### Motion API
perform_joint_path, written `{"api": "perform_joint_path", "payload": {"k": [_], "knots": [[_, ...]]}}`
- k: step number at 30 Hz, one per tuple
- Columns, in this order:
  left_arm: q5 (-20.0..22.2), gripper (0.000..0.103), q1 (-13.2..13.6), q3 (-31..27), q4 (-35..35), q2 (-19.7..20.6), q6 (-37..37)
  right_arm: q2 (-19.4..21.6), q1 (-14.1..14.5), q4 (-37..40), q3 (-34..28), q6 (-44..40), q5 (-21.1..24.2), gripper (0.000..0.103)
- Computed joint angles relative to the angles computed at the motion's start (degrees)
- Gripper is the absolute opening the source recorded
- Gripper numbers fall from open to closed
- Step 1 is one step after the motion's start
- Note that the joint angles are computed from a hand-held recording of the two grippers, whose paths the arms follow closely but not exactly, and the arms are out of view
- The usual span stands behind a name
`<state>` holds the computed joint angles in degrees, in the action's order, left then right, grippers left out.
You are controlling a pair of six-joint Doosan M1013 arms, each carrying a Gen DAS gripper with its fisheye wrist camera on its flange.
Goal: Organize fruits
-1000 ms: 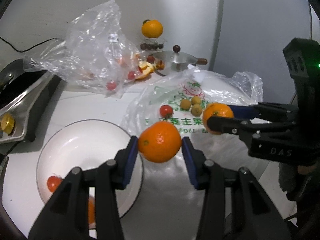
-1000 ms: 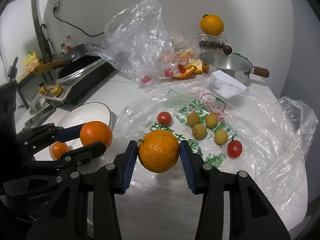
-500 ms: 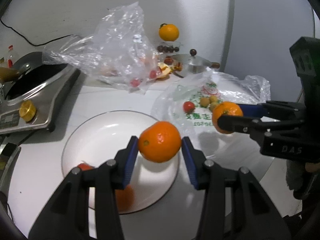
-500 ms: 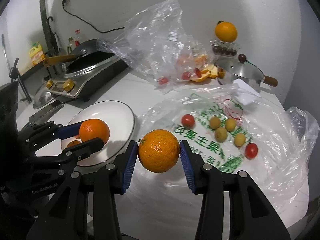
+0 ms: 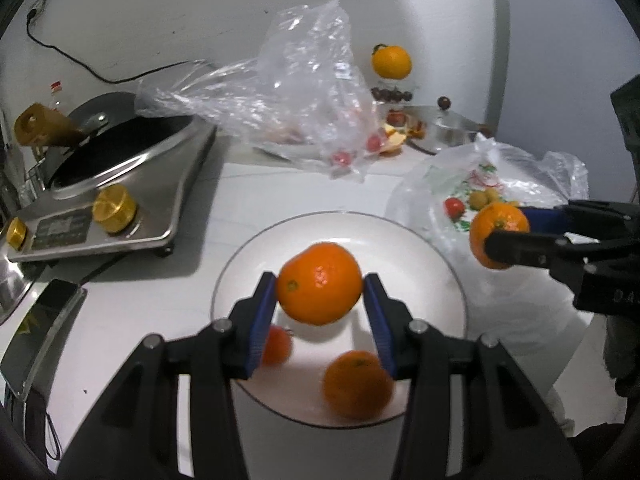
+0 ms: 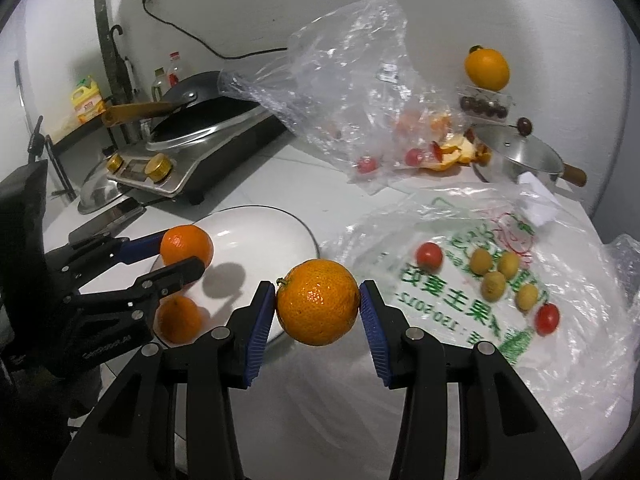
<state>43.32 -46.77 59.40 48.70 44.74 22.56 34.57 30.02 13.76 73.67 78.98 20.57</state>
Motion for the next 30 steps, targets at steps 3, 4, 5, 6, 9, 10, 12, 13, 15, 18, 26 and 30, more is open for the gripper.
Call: {"api": "perform_joint_path", "payload": {"k": [3, 4, 5, 6, 9, 10, 12, 13, 15, 18, 26, 30], "knots": [[0.5, 0.046, 0.24, -0.02, -0.2, 0.12, 0.51, 0.69, 0.25, 1.09, -1.02, -1.34, 0.81, 0.046], [0.65, 0.046, 0.33, -0.1, -0.22, 0.19, 0.71, 0.92, 0.29, 1.66, -1.34, -1.87, 1.05, 0.046], [0.78, 0.046, 0.41, -0.15, -0.2, 0.24, 0.85, 1.08, 0.35, 1.81, -1.58, -1.96, 1.17, 0.046], [0.95, 0.046, 0.51, -0.22, -0.09, 0.32, 0.91, 1.33, 0.39, 2.24, -1.94, -2.28, 1.41, 0.046], [1.59, 0.046, 0.75, -0.78, -0.09, 0.7, 1.42, 1.99, 0.43, 3.06, -2.86, -2.89, 2.11, 0.046], [2.02, 0.046, 0.79, -1.22, -0.15, 0.96, 1.73, 2.17, 0.42, 3.33, -3.13, -3.12, 2.38, 0.046], [2.89, 0.046, 0.94, -1.84, -0.2, 1.42, 2.39, 2.6, 0.44, 3.78, -3.75, -3.49, 2.86, 0.046], [3.33, 0.046, 1.01, -2.17, -0.36, 1.67, 2.77, 2.81, 0.46, 4.07, -4.02, -3.78, 3.05, 0.046], [3.59, 0.046, 1.17, -2.52, -0.79, 1.93, 3.34, 3.16, 0.47, 4.49, -4.51, -4.2, 3.4, 0.046], [3.88, 0.046, 1.35, -3.1, -1.66, 2.37, 4.61, 3.69, 0.42, 5.01, -5.28, -4.67, 3.9, 0.046], [4.01, 0.047, 2.21, -3.78, -5.73, 3.05, 6.98, 4.99, 0.43, 5.63, -7.22, -5.38, 5.26, 0.046], [3.03, 0.047, 2.44, -3.25, -6.33, 2.75, 7.04, 5.56, 0.46, 5.82, -8.12, -5.49, 5.85, 0.046]]}}
